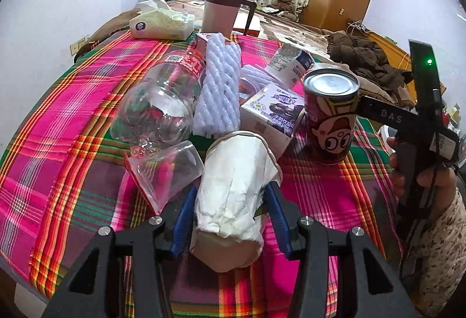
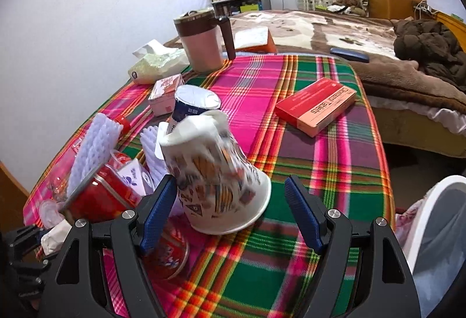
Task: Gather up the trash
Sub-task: 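Grasp the crumpled white paper bag with the left gripper while the right gripper grasps the printed paper cup, then carry the paper bag and paper cup over the white trash bin with both grippers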
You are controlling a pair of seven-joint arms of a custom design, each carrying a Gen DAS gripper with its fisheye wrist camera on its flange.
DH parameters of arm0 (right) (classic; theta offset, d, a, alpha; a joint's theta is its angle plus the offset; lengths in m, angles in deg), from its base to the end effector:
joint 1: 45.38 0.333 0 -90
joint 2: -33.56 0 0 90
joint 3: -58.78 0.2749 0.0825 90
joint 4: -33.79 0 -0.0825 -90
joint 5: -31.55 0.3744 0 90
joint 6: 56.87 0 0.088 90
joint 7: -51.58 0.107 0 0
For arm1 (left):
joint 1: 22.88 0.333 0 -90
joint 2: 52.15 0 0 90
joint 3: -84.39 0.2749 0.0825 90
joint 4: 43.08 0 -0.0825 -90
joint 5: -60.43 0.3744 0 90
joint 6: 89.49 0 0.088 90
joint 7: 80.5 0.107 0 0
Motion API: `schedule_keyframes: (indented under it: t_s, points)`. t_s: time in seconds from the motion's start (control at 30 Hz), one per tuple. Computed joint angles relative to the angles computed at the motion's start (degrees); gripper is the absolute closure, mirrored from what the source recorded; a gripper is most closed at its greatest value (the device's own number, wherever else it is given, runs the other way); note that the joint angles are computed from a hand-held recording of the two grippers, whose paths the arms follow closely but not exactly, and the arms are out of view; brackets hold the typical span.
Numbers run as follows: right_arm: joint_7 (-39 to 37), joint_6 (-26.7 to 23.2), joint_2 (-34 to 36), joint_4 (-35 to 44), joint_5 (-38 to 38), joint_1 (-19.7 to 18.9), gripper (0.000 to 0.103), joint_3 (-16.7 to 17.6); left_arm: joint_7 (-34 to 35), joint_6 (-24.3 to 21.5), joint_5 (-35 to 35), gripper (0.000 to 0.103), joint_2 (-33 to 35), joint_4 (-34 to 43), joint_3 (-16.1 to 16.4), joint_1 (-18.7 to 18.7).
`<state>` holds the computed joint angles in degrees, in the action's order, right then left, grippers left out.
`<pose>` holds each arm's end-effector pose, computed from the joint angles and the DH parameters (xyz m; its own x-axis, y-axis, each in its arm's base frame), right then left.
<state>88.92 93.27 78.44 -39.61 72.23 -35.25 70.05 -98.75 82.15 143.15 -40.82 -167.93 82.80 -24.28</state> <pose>0.7168 0.2210 0.3208 0.6671 -0.7187 -0.1960 -0.6079 -0.3731 -0.7008 0.5380 -0.0990 0.2944 0.3591 -0.9110 0.2028 -0.6412 -0.3987 -0.6556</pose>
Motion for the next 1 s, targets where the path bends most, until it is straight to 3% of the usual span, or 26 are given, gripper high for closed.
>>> schedule_keyframes:
  t_s: [0.37, 0.6, 0.77, 1.0]
  points:
    - [3.77, -8.35, 6.97, 12.04, -4.43, 1.26, 0.026, -0.80, 3.18, 2.01, -2.96, 0.052, 0.44, 0.00, 0.55, 0.57]
    - [2.26, -7.49, 6.14, 10.45, -4.34, 1.06, 0.032, -0.23, 2.97, 1.47, -2.89, 0.052, 0.25, -0.14, 0.80, 0.23]
    - [-1.17, -5.06, 3.87, 6.76, -1.66, -0.23, 0.053, 1.26, 2.35, 0.94, -2.58, 0.056, -0.05, -0.30, 0.60, 0.10]
    - [-5.37, -1.40, 0.43, 1.16, 2.20, -1.35, 0.059, 2.14, -1.86, -0.20, 0.60, 0.058, -1.27, -0.95, 0.37, -0.18]
